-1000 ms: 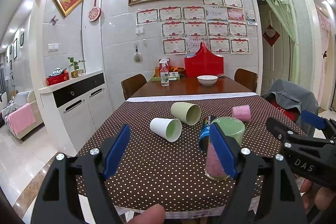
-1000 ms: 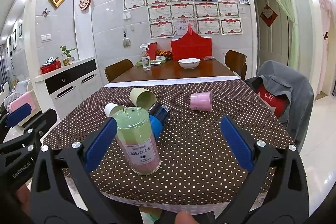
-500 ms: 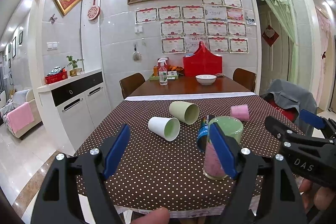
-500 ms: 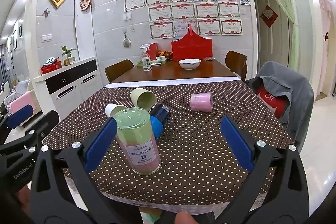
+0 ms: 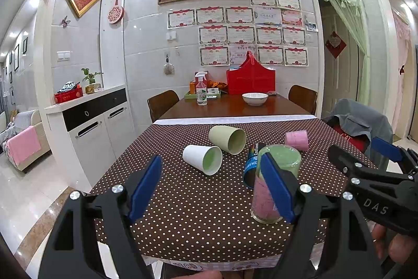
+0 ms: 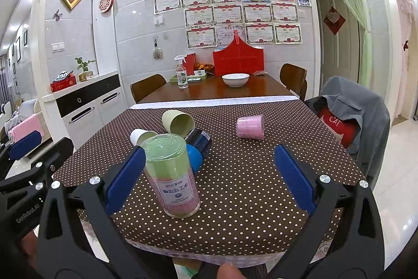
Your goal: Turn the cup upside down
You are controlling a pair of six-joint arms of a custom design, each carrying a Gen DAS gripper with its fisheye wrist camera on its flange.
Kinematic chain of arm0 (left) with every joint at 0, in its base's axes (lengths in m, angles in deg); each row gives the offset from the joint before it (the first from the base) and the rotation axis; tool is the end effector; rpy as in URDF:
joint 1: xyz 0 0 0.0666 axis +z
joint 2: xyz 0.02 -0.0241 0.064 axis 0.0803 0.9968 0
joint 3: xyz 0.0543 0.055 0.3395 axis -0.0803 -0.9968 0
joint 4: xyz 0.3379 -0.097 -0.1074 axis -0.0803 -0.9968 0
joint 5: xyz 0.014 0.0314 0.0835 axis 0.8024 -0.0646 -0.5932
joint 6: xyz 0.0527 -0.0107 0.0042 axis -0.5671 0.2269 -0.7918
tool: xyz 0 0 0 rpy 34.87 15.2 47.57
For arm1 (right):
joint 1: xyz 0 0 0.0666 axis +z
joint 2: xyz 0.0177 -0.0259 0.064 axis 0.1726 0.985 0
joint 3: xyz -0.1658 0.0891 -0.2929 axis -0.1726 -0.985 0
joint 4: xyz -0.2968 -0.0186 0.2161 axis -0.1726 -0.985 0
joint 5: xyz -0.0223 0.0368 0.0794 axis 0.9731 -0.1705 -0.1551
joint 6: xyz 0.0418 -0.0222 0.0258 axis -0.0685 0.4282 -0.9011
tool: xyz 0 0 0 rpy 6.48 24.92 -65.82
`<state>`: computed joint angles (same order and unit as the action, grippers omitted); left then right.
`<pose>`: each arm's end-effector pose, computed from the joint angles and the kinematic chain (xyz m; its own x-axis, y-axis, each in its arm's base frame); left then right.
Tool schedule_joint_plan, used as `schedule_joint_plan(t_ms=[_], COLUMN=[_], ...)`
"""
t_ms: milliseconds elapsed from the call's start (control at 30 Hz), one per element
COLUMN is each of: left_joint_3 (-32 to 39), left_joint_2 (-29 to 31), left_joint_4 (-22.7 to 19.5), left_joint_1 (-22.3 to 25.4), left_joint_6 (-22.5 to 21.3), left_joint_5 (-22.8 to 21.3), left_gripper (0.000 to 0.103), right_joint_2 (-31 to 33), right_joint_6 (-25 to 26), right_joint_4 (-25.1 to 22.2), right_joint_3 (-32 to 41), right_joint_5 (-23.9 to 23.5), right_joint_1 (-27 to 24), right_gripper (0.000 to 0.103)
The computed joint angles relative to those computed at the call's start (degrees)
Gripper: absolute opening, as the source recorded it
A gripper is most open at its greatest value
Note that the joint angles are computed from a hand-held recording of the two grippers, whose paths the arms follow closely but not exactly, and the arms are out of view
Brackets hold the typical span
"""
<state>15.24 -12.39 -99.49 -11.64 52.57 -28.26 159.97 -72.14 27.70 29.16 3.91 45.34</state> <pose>0.4399 -0.1172 0.5036 -0.3000 0.0569 -0.9522 -0.0224 0.9975 0.0667 0.4499 0.2985 0.5049 -0.3373 0.0719 -0.9386 -0.0603 0.9934 0.0978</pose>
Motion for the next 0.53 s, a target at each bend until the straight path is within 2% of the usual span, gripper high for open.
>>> schedule_joint_plan(t_ms=[67, 100, 133, 367, 467, 500, 533], left_joint_3=[-0.3, -0.5, -0.9, -0.3, -0.3, -0.3, -0.2], left_joint_2=[-0.2, -0.3, -0.5, -0.3, 0.0, 0.1, 0.1], left_joint_4=[0.5, 0.8, 1.4, 0.2, 0.4, 0.3, 0.2], left_joint_1=[0.0, 0.0, 0.0, 0.8, 0.4, 0.3, 0.2], left_joint_6=[-0.2, -0.2, -0.1, 0.9, 0.1, -0.2, -0.3], left_joint_5=[0.0, 0.0, -0.2, 2.2, 1.0, 0.8, 0.7], left_gripper=[0.078, 0.085, 0.086, 0.086, 0.087, 0.089, 0.096], right_joint_2=[0.0, 0.0, 0.0, -0.1, 0.0, 0.0, 0.0], right_joint_6=[0.1, 0.1, 0.0, 0.2, 0.2, 0.2, 0.2], right_joint_4=[0.1, 0.1, 0.1, 0.4, 0.4, 0.4, 0.4], right_joint_3=[0.0, 0.0, 0.0, -0.1, 0.0, 0.0, 0.0], right_joint_5=[0.1, 0.0, 0.0, 0.8, 0.8, 0.9, 0.9], right_joint_1=[0.0, 0.0, 0.0, 0.3, 0.2, 0.3, 0.3], right_gripper=[0.097, 0.097, 0.097, 0.097, 0.097, 0.097, 0.097])
